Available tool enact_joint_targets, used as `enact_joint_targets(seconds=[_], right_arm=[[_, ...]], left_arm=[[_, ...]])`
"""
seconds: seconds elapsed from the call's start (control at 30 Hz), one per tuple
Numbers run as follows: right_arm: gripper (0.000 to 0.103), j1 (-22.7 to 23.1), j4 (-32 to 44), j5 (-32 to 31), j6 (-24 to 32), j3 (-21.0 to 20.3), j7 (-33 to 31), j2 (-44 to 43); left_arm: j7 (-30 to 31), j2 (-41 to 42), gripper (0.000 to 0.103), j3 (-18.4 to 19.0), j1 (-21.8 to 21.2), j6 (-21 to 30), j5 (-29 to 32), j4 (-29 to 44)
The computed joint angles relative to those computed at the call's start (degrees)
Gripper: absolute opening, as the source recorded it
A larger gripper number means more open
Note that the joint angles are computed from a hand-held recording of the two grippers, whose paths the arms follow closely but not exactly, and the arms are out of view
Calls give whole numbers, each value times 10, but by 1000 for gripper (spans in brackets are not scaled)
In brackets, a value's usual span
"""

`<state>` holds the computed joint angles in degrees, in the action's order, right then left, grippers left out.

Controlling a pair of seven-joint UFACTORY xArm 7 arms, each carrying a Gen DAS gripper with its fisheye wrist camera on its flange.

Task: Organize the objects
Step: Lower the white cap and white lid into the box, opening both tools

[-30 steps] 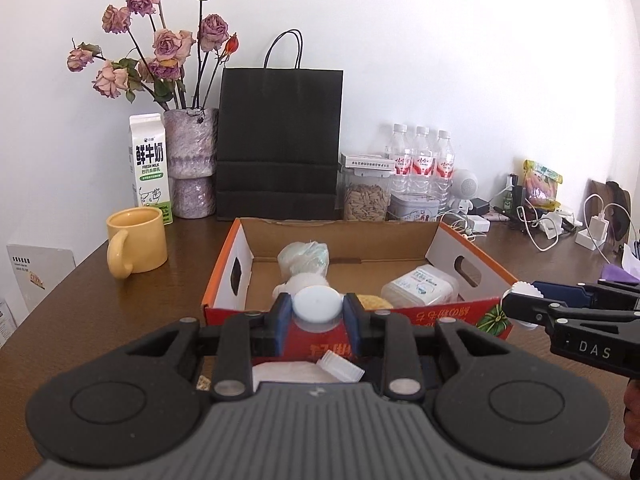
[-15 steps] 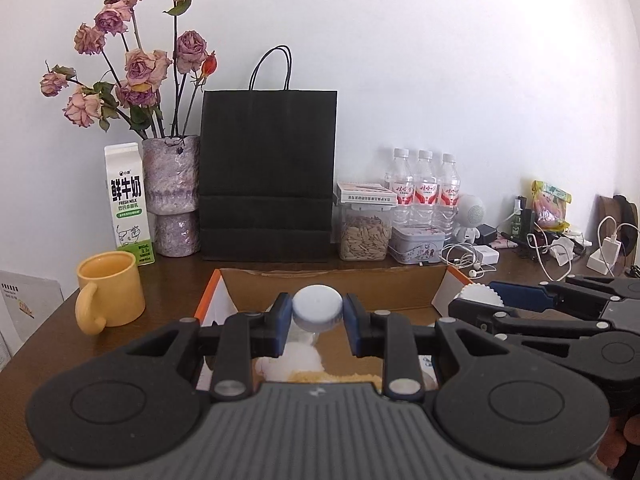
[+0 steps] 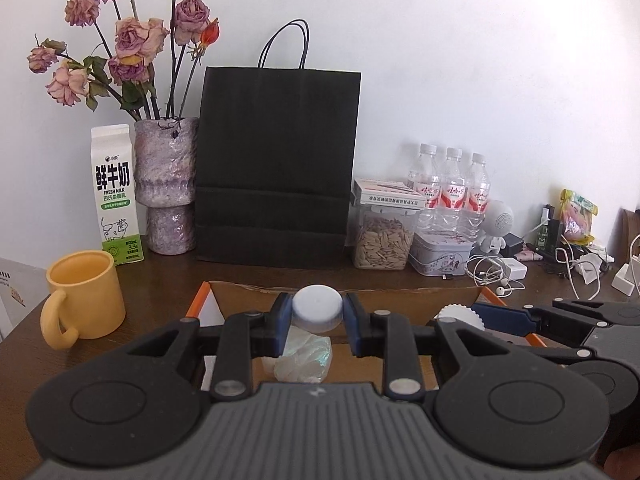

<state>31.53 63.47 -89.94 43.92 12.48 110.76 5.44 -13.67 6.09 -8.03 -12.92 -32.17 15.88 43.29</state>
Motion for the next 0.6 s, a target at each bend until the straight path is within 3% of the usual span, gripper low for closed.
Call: enact_joint_targets(seconds=[0.13,0.33,0.37,0.4,0.43,0.47,0.5,0.57,0.6], right_arm=[[37,-9,-8,5,-28,-6,6,3],[37,-9,-9,21,-26,-7,-3,7],[37,-9,-8,28,-25,-7,-10,8],[37,-8,-8,33,-23,-7,-13,9],[44,-7,-7,37,-20,-7,-14,10],[60,-6,-5,45,-15,-7,-20,12],[69,-4,-2,55,-7,-7,-28,14],[100,-1,1,59,2,-8,-29,17],[103,-1,-1,57,2,-10,-23,17]], left_arm=[[-1,21,28,0,5,18,10,19],[17,26,29,-3,4,18,3,15],[25,25,31,-2,0,17,-7,13],[33,24,40,-1,-4,16,-18,11],[41,23,49,0,-7,18,-28,10],[51,22,66,1,-13,17,-43,9],[67,23,88,4,-22,13,-66,7],[109,28,103,9,-43,-6,-125,5],[128,30,103,11,-52,-16,-152,4]])
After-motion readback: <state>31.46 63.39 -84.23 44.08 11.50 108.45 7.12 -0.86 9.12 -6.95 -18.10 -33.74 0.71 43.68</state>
